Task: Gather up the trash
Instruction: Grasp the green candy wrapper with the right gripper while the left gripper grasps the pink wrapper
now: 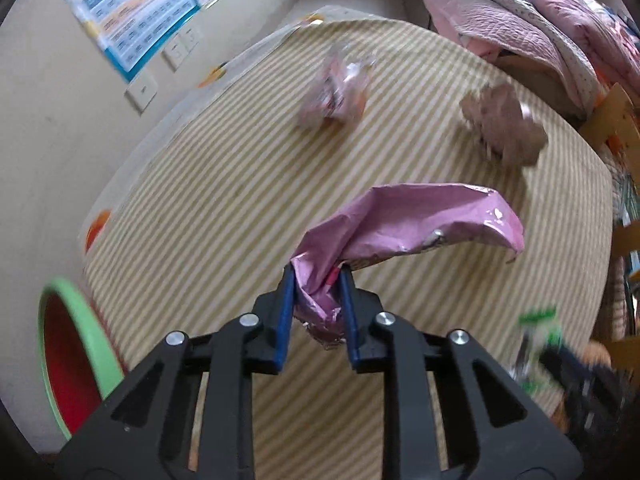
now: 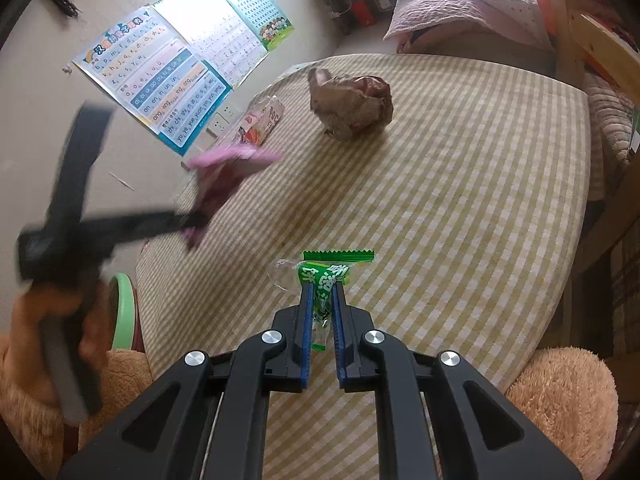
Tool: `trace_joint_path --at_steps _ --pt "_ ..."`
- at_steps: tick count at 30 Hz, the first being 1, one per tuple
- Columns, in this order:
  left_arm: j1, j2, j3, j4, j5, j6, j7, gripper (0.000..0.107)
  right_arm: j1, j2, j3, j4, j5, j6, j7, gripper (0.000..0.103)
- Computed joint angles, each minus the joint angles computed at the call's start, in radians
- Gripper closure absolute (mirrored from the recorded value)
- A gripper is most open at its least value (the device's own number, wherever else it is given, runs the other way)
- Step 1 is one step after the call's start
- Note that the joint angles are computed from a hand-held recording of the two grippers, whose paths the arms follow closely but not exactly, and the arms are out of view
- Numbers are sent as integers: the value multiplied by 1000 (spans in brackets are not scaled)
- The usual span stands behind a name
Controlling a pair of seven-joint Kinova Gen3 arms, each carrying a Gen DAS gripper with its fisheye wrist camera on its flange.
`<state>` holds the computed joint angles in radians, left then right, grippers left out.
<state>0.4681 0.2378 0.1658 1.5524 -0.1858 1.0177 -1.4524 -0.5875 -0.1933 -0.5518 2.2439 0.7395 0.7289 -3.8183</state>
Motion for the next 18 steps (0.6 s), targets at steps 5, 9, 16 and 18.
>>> trace_joint_path --at_steps 5,9,16,18 --pt "-35 -98 -1 119 16 -1 -13 86 -7 3 2 -10 -15 9 17 94" --pt "-45 -136 16 193 4 -19 -29 82 -19 21 15 -29 -29 12 59 94" --pt "-53 -170 32 232 -10 -69 -49 52 -32 22 25 -27 -34 19 51 94" --pt "-47 -180 39 241 -30 -90 -52 44 -30 18 27 -21 -38 13 45 94"
